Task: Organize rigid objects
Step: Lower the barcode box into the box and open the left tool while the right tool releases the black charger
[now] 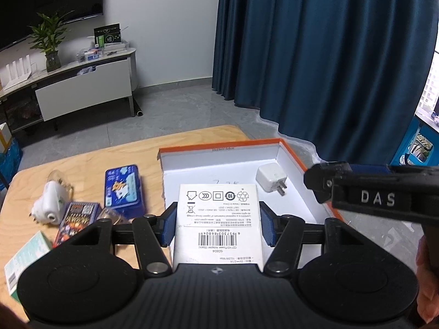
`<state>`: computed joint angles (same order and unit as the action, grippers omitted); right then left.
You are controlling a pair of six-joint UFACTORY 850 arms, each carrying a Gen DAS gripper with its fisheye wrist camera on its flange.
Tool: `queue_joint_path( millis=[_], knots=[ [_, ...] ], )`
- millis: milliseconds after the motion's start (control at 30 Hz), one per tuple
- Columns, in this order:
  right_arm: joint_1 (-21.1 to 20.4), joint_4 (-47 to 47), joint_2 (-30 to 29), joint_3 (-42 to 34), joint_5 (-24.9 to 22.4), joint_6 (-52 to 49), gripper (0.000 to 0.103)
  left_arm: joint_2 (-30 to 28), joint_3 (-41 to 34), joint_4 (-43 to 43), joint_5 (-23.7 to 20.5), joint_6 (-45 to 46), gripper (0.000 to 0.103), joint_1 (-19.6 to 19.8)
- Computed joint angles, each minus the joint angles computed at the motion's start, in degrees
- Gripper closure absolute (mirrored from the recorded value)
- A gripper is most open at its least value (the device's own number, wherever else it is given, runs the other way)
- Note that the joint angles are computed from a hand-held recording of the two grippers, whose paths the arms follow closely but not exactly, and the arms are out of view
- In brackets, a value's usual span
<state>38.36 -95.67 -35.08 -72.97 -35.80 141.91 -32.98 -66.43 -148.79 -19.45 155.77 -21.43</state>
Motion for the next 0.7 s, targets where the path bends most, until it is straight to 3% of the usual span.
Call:
queue_joint_path(
  millis=[167, 333, 467, 700],
  knots=[
    [-2.9, -0.1, -1.2, -2.8, 2.1, -2.3, 0.03, -3.0, -5.2, 3.8, 1.6, -5.0, 0.043, -0.4],
    [-6.2, 2.4, -3.8, -7.3, 6.6, -7.3, 0.03, -7.4, -12.4, 14.6, 4.3, -17.4, 0.043, -0.6],
    [-8.3, 8.5, -6.8, -12.1, 10.1, -15.1, 0.03, -10.5, -17.3, 23.4, 6.5, -27.3, 0.043, -0.8],
    [-10.1, 18.2, -11.2, -18.2, 11.8, -25.5, 0.03, -14.1, -22.1, 39.3, 8.5, -43.0, 0.043, -1.1]
  ],
)
